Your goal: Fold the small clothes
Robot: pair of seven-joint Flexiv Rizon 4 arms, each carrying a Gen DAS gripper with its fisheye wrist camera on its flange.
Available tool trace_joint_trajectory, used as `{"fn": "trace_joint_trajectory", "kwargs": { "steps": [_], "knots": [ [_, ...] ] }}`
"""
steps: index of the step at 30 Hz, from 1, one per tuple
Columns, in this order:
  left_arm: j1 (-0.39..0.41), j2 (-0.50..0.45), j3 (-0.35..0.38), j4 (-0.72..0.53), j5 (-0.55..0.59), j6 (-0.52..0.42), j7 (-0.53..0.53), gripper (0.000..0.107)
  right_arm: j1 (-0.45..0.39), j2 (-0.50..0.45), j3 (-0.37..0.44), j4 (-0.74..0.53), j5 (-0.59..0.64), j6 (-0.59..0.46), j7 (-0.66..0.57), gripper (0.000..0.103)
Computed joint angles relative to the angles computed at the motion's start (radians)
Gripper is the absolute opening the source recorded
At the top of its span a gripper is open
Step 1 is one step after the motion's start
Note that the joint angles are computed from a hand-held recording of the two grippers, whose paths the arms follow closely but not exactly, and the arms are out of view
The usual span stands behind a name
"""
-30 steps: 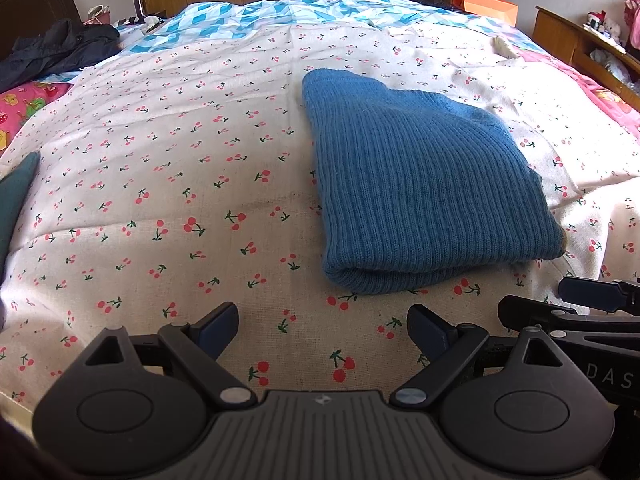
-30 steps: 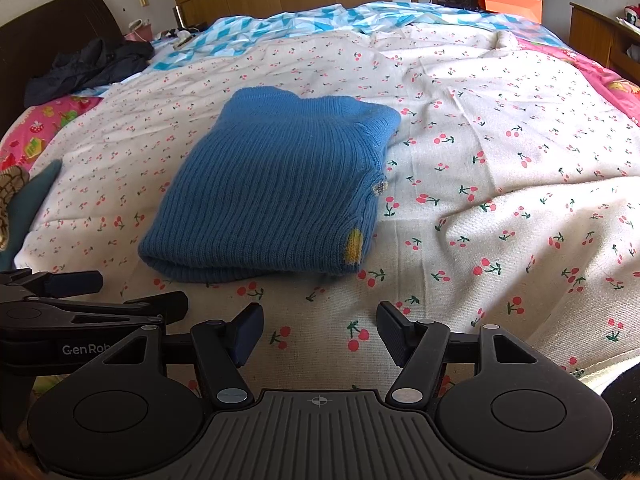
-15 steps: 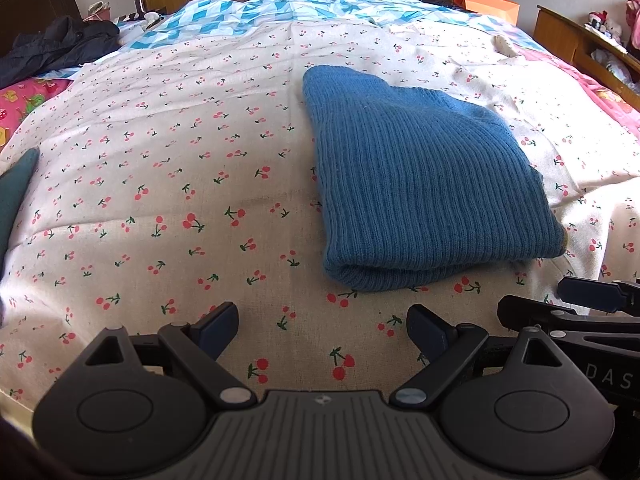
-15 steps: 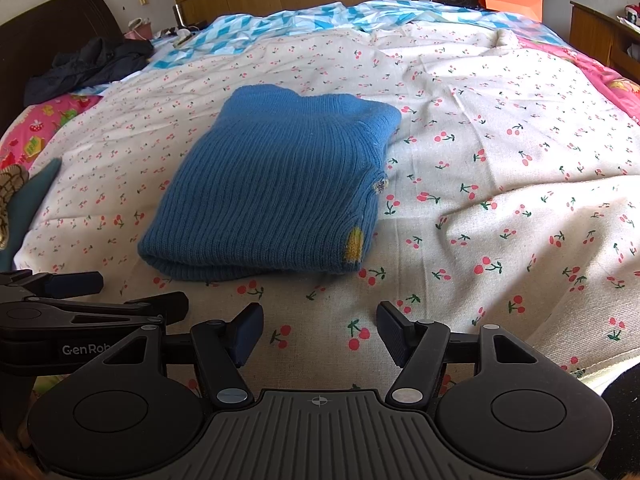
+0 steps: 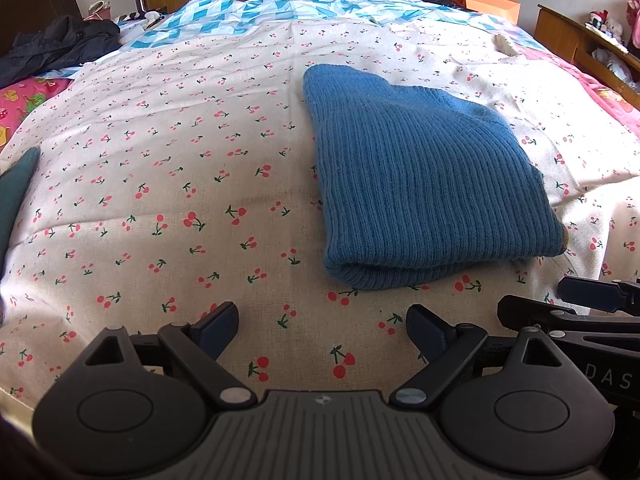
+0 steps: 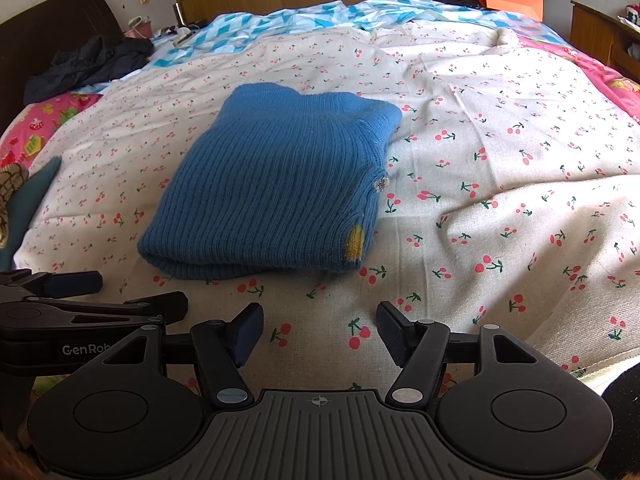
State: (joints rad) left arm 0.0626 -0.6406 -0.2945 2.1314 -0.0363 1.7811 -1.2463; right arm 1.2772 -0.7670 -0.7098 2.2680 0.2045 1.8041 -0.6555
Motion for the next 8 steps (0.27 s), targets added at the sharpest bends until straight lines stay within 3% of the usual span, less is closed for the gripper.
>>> {"fn": "trace_joint_trajectory", "kwargs": {
  "steps": [8],
  "knots": [
    [0.0, 0.002, 0.0, 0.002, 0.0, -0.001, -0.005, 0.094, 0.0, 0.0, -0.001, 0.0, 0.0, -0.001, 0.0, 0.063]
  ]
}}
